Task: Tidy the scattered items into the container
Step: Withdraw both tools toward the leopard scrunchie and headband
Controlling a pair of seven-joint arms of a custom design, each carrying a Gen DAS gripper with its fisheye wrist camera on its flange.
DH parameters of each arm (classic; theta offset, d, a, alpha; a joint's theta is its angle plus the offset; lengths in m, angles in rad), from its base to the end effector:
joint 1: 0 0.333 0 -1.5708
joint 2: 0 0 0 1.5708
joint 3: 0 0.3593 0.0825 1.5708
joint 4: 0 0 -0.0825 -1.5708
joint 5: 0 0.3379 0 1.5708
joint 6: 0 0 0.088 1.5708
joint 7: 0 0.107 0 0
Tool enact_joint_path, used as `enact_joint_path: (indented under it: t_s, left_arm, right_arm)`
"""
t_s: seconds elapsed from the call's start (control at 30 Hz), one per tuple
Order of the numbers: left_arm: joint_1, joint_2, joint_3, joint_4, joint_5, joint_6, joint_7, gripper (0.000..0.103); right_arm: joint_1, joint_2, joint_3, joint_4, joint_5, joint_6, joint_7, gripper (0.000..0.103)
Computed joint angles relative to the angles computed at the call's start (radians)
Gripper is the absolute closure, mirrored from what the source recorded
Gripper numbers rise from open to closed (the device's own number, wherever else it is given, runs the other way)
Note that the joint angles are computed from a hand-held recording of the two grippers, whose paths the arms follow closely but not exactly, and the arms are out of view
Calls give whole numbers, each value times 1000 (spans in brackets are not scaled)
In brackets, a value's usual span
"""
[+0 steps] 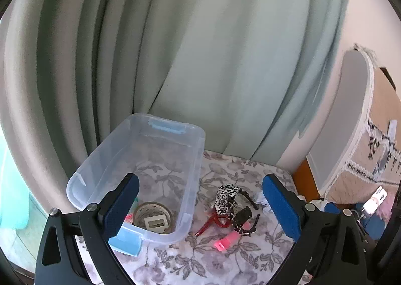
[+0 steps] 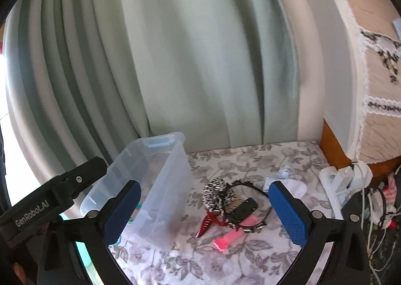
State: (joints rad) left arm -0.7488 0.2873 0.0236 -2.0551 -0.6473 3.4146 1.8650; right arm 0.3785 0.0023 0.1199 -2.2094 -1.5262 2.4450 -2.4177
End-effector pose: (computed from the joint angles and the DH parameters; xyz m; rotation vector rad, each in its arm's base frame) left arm 0.4939 -0.3484 0.4879 -1.4455 1.9674 -1.2670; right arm 0.4525 0.2449 0.4733 -1.0097 1.9794 -0.9368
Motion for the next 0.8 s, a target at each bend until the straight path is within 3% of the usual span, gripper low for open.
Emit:
enact_joint_path:
  t_s: [0.17, 0.27, 0.4, 0.57, 0.7, 0.8]
  left_arm:
    - [-146, 20, 120, 30, -68, -6, 57, 4]
    - [-153, 29, 118, 40, -59, -19, 53, 4]
    - [-206, 49, 164, 57, -39, -39, 36, 4]
    - [-171, 62, 111, 62, 23, -27, 11, 4]
    - [-260, 88, 207, 83, 35, -67, -10, 4]
    - [-267, 105, 221, 97, 73, -97, -44, 4]
  right_arm:
    - [-11, -39, -3, -54, -22, 5, 51, 0]
    - [-20, -61, -3, -86, -29, 11, 72, 0]
    - [-31, -82, -1, -121, -17, 5, 82, 0]
    - [-52, -108, -9, -169, -56, 45, 151, 0]
    - [-62, -111, -11, -189, -47, 53, 157, 0]
    - [-71, -107, -18, -200, -42, 76, 163, 0]
